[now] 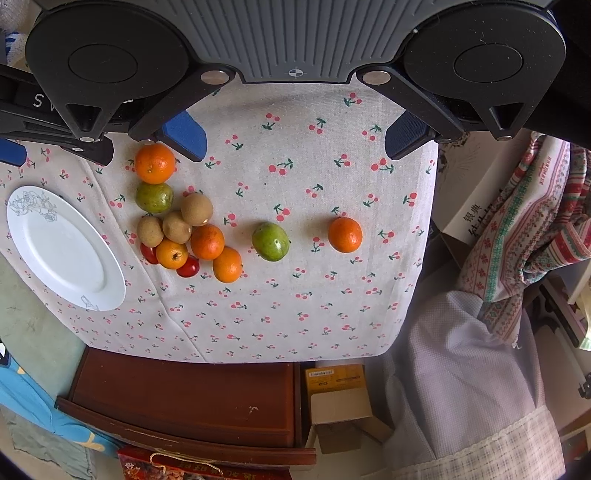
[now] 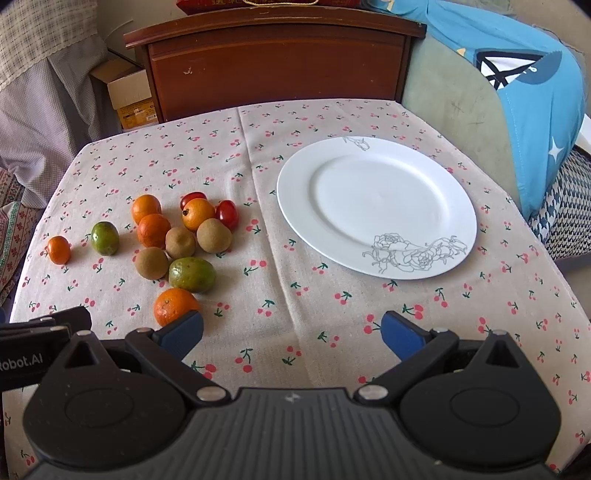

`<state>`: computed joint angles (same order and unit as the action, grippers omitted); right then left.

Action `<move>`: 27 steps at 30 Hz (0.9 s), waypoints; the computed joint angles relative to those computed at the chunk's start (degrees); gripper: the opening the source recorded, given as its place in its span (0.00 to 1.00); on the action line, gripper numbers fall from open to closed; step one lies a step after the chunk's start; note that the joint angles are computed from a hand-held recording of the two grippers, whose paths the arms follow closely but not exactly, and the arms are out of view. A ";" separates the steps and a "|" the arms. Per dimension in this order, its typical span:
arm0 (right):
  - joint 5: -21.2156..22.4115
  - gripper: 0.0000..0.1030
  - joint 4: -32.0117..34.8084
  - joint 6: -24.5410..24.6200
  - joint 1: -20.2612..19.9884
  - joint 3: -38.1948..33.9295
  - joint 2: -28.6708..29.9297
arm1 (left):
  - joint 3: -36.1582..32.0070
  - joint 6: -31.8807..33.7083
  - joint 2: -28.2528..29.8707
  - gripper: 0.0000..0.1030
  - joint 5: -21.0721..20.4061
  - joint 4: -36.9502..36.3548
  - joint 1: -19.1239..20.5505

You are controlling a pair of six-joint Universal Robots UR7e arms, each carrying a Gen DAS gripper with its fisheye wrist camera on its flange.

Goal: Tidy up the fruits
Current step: 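Move both grippers toward the fruit cluster on the tablecloth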

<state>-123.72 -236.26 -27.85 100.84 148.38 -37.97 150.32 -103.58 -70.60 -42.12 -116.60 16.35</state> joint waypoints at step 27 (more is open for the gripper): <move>22.14 0.71 -5.61 -9.04 -10.62 5.60 1.35 | 2.90 -3.31 -3.65 0.99 -0.01 -1.21 1.08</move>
